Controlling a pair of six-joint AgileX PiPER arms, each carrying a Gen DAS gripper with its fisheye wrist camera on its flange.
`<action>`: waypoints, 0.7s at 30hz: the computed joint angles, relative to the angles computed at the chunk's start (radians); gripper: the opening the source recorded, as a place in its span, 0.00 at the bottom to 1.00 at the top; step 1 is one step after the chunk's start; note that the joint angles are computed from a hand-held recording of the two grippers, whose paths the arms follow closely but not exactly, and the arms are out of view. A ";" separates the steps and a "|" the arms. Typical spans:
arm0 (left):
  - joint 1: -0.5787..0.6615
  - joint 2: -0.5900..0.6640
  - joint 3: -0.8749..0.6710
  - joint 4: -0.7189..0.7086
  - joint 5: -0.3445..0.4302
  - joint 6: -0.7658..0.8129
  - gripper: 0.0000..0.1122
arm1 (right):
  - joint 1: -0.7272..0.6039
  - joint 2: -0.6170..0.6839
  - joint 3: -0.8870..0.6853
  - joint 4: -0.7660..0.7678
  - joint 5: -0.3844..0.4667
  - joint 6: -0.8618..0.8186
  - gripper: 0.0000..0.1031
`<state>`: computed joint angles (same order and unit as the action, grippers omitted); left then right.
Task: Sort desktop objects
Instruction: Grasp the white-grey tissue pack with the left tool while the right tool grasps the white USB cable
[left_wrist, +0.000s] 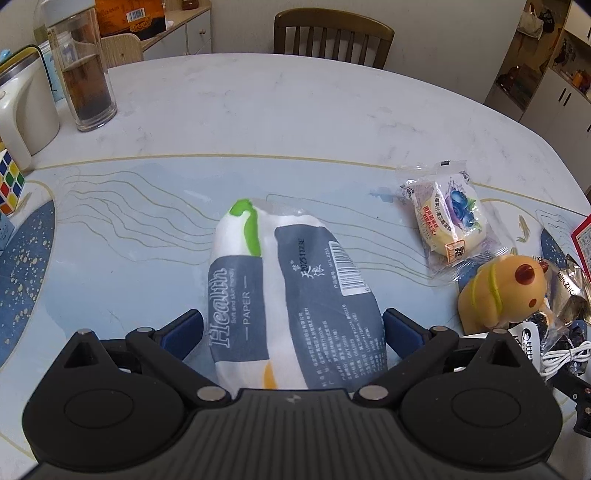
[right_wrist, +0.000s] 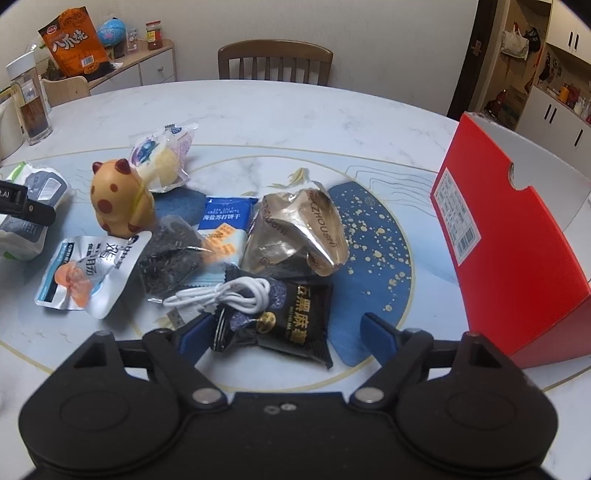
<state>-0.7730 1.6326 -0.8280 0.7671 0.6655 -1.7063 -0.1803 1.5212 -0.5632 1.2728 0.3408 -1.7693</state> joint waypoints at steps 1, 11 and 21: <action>0.006 0.000 0.004 0.002 -0.008 -0.002 0.92 | -0.002 0.005 -0.004 -0.004 0.005 0.006 0.82; 0.013 0.016 0.004 0.025 -0.023 0.005 0.92 | 0.009 0.046 -0.048 -0.118 0.008 0.158 0.70; -0.007 0.012 0.011 0.073 -0.001 -0.022 0.85 | -0.008 0.044 -0.063 -0.179 0.027 0.233 0.60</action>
<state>-0.7801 1.6443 -0.8169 0.8397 0.6642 -1.7283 -0.1884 1.5651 -0.6262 1.0939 0.3682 -1.5360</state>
